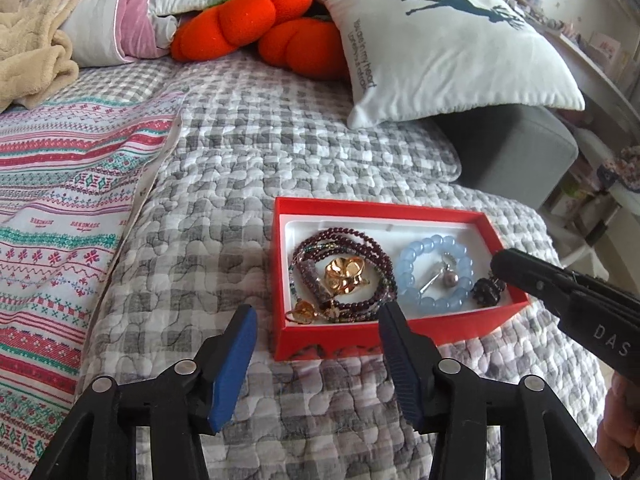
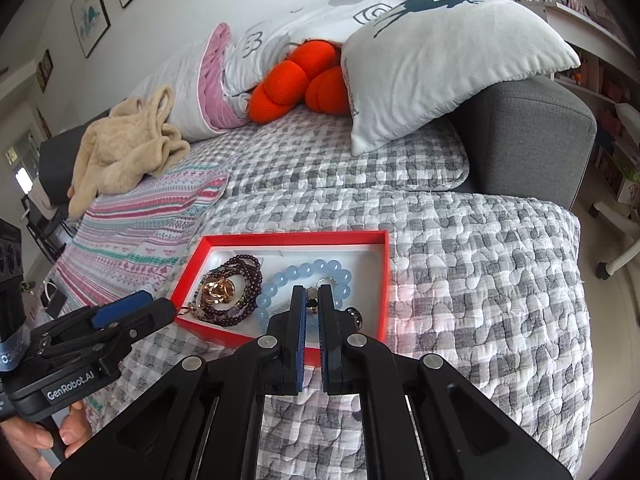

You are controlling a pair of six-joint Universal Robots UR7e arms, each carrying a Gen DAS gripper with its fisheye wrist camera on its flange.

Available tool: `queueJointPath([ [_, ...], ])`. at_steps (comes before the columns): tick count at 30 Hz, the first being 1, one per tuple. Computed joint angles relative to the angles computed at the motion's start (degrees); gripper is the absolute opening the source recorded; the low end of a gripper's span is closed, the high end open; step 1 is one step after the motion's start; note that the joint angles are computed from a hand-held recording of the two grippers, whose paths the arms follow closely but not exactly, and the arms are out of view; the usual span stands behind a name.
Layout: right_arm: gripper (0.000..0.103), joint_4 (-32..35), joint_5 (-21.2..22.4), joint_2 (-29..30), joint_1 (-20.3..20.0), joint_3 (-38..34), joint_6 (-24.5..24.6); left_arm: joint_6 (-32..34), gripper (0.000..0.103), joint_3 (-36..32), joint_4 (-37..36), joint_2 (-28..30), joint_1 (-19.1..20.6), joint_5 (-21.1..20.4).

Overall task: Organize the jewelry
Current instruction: 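Lower both items into the red box and open both tools, then withdraw both open tools away from the red box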

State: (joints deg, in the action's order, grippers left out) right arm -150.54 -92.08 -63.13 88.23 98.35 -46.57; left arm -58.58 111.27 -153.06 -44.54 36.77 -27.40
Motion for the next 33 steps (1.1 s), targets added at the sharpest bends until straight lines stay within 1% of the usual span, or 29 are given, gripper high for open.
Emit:
queueJointPath([
  [7,0.006,-0.83,-1.48,1.8,1.05,-0.05,-0.89,-5.83,0.06,0.72,9.66,-1.5,-0.51,-0.35],
  [10,0.006,-1.42,-1.95,2.35,1.53,0.08,-1.24,-6.56,0.064,1.17,10.82,-1.93,-0.7,-0.39],
  [19,0.007,-3.09,-3.26,3.67,2.19,0.07,-1.63,-7.16,0.069,1.63,11.3,-2.32,-1.17,0.03],
  [20,0.009,-3.13,-3.47,3.64,2.25,0.07,-1.4,-7.19,0.07,1.6,11.38,-2.32,-1.19,0.06],
  [22,0.022,-2.6,-3.52,3.45,2.33,-0.04,-0.99,-7.17,0.072,1.54,11.43,-2.3,-1.18,0.08],
  [23,0.036,-2.36,-3.22,3.2,2.3,-0.01,-0.91,-7.31,0.072,1.5,11.61,-2.31,-1.18,0.05],
  [24,0.047,-2.44,-2.74,2.89,2.23,0.16,-0.88,-7.44,0.074,1.46,11.77,-2.3,-1.2,0.09],
  [25,0.05,-2.86,-2.07,2.5,2.09,0.49,-0.91,-7.46,0.074,1.43,11.81,-2.29,-1.24,0.12],
  [29,0.051,-2.58,-1.38,1.44,1.91,0.7,-1.21,-8.32,0.077,1.15,13.0,-2.28,-1.34,0.33],
  [33,0.062,-3.19,-2.36,0.73,1.71,0.93,-0.88,-9.89,0.083,0.92,14.92,-2.18,-1.59,0.92],
])
